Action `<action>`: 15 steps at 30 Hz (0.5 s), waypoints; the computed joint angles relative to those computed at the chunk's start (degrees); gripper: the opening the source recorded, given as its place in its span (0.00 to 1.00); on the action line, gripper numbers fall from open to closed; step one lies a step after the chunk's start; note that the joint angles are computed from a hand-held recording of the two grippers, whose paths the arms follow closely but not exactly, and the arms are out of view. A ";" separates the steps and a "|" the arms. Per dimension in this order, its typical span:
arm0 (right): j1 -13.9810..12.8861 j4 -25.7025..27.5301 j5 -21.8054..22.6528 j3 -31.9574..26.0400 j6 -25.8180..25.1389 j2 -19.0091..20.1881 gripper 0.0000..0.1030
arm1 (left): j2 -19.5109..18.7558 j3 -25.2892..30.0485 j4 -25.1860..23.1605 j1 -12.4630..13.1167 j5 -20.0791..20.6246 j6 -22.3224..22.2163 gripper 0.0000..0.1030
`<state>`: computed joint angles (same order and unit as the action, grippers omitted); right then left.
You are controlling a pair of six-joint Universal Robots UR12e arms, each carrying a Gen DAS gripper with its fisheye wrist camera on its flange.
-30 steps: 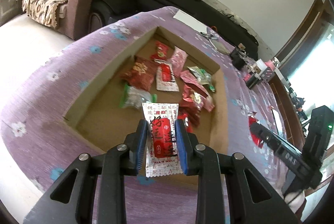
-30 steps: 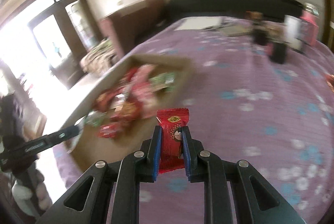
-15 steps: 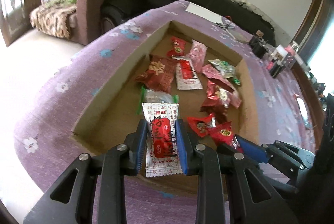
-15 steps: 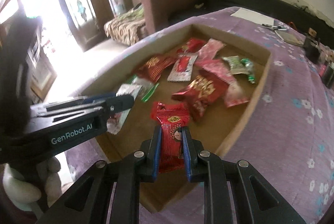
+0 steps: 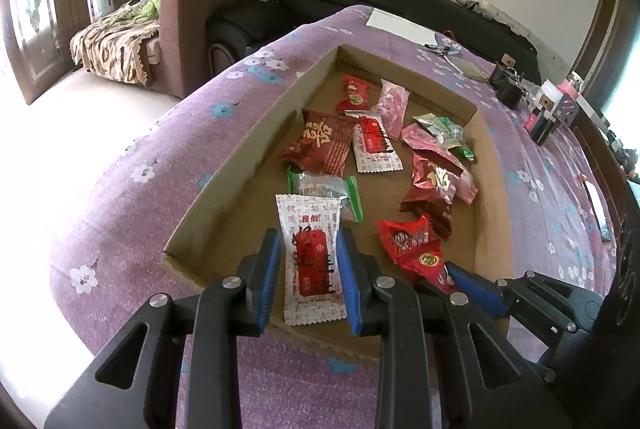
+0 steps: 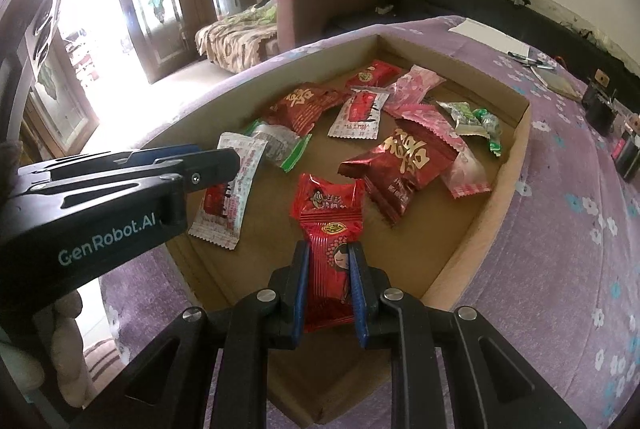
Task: Organize snacks
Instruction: 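Carry both snacks into the box and open both grippers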
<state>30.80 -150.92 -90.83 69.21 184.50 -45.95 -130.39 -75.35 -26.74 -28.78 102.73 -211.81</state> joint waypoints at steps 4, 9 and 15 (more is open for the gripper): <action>-0.03 -1.24 0.11 0.64 0.15 -0.28 0.20 | 0.10 0.00 -0.27 -0.10 0.34 -0.53 0.48; -0.35 -3.74 1.53 2.26 1.31 -1.24 0.28 | 0.46 -0.33 0.07 -0.33 1.19 -1.37 0.52; -0.83 -8.58 1.91 5.70 2.84 -3.29 0.33 | 1.05 -1.17 0.76 -0.37 0.98 -2.76 0.52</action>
<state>29.97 -159.50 -88.92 74.91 187.35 -49.24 -129.34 -76.52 -25.97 -29.14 103.72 -214.57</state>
